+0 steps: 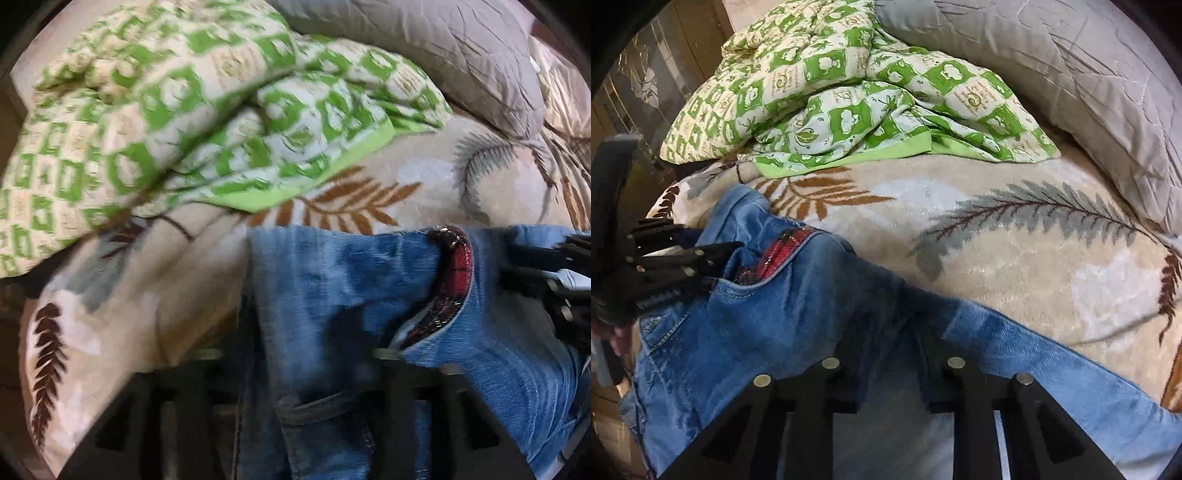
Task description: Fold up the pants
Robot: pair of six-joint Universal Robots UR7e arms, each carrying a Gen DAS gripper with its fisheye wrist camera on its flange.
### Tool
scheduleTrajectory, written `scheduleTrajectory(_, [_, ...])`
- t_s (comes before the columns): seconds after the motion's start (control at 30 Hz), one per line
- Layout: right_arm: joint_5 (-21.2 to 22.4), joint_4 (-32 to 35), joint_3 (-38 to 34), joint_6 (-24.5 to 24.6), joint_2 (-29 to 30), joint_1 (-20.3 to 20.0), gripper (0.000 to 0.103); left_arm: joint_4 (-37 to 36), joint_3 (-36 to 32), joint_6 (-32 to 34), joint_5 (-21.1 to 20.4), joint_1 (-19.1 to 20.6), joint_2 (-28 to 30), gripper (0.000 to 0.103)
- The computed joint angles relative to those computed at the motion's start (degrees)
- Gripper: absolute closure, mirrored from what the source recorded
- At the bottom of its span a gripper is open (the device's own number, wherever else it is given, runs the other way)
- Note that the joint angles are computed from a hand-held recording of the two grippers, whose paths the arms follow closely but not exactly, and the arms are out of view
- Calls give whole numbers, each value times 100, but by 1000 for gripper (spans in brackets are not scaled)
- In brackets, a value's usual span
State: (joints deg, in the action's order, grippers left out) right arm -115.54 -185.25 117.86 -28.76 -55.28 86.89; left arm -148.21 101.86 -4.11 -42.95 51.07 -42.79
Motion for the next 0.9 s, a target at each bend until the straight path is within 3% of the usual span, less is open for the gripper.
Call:
scheduleTrajectory(0.03, [-57,138,36,89,-96,26,46,-10,103,-159,109,-49,-93,10])
scheduleTrajectory(0.07, [-30,127,134,94,-209,32,25,-202,290,-174,100,-96,-267,9])
scheduleTrajectory(0.1, [7,-53,300,11,-349,57,24,-315,513,-154,-29,-157,-515,9])
scheduleTrajectory(0.27, [120,-541,1184,-434,-1200,210,24,362,1358,-618,104,-550,-1676,9])
scheduleTrajectory(0.47, [291,-503,2311,-644,-2535,108,24,1733,2248,-1354,564,-1114,-3072,9])
scheduleTrajectory(0.6, [503,-100,2921,-770,-3486,-118,24,2530,2626,-1765,110,-1387,-3943,9])
scheduleTrajectory(0.7, [700,574,3242,-801,-4027,-220,23,2586,2939,-1827,-83,-1477,-4117,8])
scheduleTrajectory(0.8, [644,508,3451,-1003,-3730,92,24,2304,3233,-1973,-298,-1328,-4022,9])
scheduleTrajectory(0.9, [705,429,3325,-749,-3011,461,24,1986,3557,-2273,-421,-1216,-4028,9])
